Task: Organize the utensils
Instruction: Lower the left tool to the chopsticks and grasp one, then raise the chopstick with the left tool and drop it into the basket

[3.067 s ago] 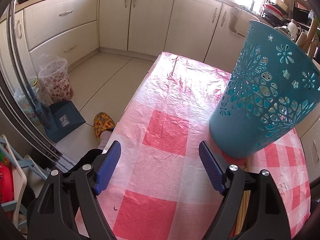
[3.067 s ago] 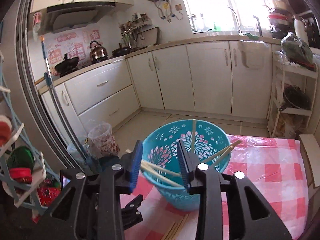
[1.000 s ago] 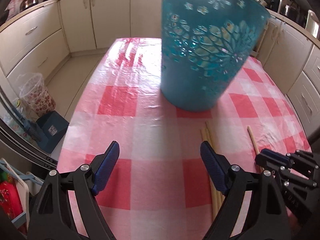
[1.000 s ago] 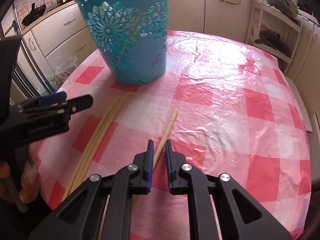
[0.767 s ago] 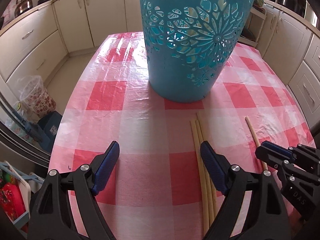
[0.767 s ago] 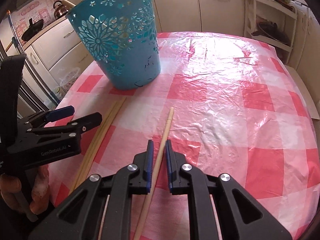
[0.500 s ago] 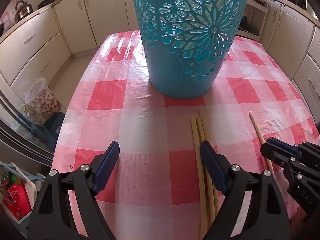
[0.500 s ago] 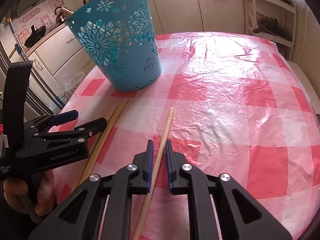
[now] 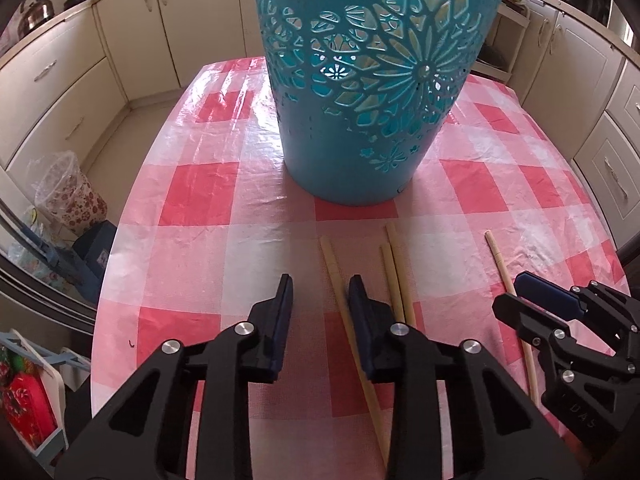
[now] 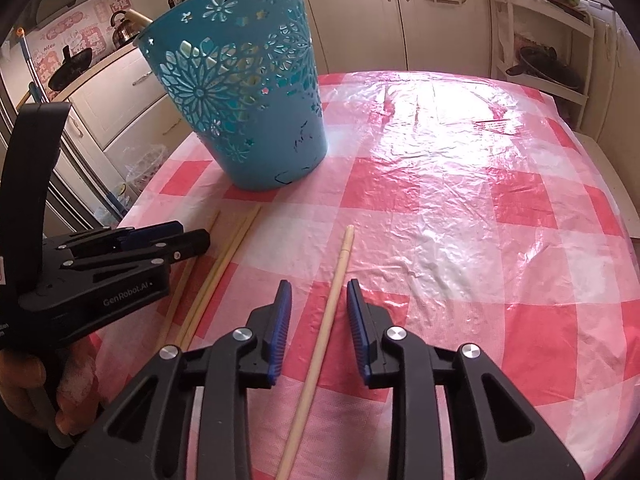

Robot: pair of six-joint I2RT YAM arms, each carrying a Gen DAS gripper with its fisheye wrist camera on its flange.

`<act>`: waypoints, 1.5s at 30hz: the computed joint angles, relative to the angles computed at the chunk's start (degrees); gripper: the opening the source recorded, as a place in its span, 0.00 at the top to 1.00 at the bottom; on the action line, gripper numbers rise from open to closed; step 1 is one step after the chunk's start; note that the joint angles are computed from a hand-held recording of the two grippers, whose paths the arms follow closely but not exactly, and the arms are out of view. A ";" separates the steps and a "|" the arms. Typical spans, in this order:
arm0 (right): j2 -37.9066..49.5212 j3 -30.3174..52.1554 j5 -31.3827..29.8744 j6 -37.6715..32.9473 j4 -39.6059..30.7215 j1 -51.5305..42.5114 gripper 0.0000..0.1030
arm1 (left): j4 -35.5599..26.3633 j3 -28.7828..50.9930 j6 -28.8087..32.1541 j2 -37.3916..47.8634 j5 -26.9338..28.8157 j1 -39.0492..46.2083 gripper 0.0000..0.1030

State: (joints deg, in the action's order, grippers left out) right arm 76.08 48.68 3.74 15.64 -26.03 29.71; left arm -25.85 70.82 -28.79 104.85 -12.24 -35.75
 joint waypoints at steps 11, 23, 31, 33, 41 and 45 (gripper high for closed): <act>2.95 2.04 -0.76 -2.85 -0.13 -0.89 0.89 | -0.31 0.08 3.00 -0.32 1.69 0.53 0.95; 0.94 0.04 -2.55 -2.05 0.82 -1.59 0.88 | 2.00 -7.11 1.23 -19.40 0.92 5.45 0.95; 0.40 -0.14 -2.13 -2.35 0.67 -0.72 0.82 | 4.36 5.58 3.40 -22.19 0.92 9.90 0.95; 0.37 -0.16 -2.36 -2.27 0.74 -0.83 0.82 | 6.26 10.10 3.70 -19.77 1.59 10.33 0.95; 0.32 -0.36 -3.31 -2.67 1.11 -1.16 0.78 | 9.61 30.17 5.62 -3.30 -2.05 9.92 0.95; 0.34 -0.30 -3.88 -3.04 1.14 -1.28 0.75 | 10.50 36.86 5.98 4.56 -2.88 10.21 0.95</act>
